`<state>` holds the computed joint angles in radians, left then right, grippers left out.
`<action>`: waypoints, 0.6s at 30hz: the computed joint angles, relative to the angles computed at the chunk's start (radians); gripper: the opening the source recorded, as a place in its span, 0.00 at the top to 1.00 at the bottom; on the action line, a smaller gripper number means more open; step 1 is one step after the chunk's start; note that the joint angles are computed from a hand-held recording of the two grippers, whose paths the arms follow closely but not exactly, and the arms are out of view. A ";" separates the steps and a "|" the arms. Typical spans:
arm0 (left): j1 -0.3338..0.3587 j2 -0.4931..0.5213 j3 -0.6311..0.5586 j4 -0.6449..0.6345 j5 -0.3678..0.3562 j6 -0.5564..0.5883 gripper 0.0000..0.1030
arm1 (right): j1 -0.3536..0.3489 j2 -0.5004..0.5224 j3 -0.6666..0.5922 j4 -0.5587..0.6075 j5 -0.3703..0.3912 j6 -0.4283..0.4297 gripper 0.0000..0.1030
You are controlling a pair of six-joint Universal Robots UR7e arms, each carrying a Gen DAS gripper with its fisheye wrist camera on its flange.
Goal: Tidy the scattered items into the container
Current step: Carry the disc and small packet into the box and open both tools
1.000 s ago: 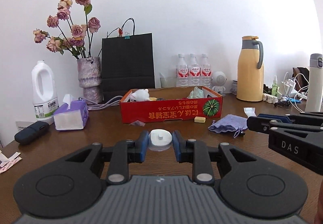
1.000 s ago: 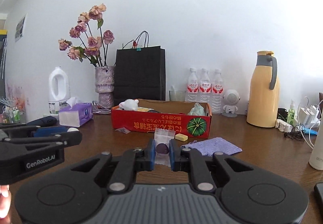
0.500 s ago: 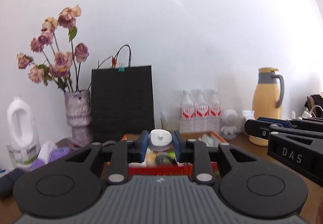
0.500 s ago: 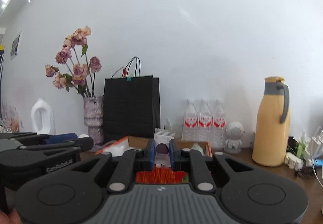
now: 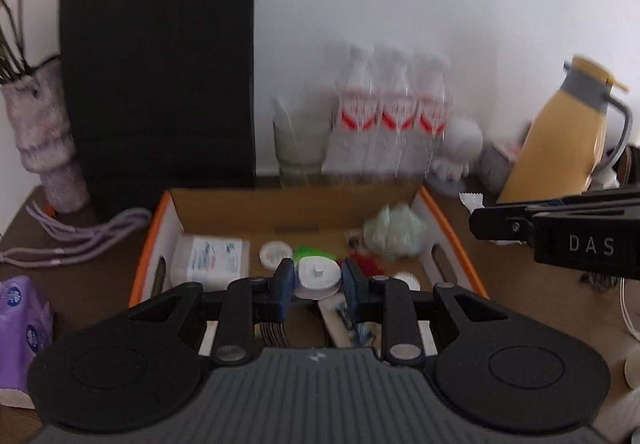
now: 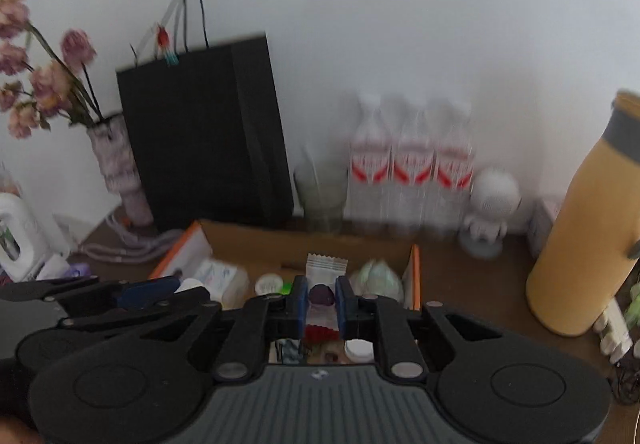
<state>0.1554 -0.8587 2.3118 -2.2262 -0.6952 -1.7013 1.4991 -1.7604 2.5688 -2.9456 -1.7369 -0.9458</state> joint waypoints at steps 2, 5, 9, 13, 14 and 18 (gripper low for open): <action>0.075 0.018 -0.004 -0.122 -0.062 0.152 0.74 | 0.056 0.133 -0.067 0.022 -0.150 0.058 0.87; 0.140 0.075 -0.040 -0.148 -0.096 0.245 0.74 | 0.068 0.279 -0.099 -0.017 -0.279 0.090 0.87; 0.204 0.124 -0.063 -0.194 -0.129 0.320 0.72 | 0.047 0.400 -0.094 -0.150 -0.339 0.058 0.86; 0.225 0.130 -0.073 -0.182 -0.119 0.339 0.62 | 0.039 0.476 -0.113 -0.218 -0.390 0.046 0.81; 0.225 0.123 -0.076 -0.167 -0.117 0.338 0.62 | 0.037 0.481 -0.117 -0.219 -0.394 0.046 0.77; 0.223 0.071 -0.072 -0.144 -0.116 0.325 0.48 | 0.043 0.474 -0.132 -0.210 -0.400 0.066 0.69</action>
<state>0.3781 -0.7881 2.2394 -2.3701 -0.8107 -1.3760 1.5419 -1.2862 2.4367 -3.1559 -2.1366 -0.8795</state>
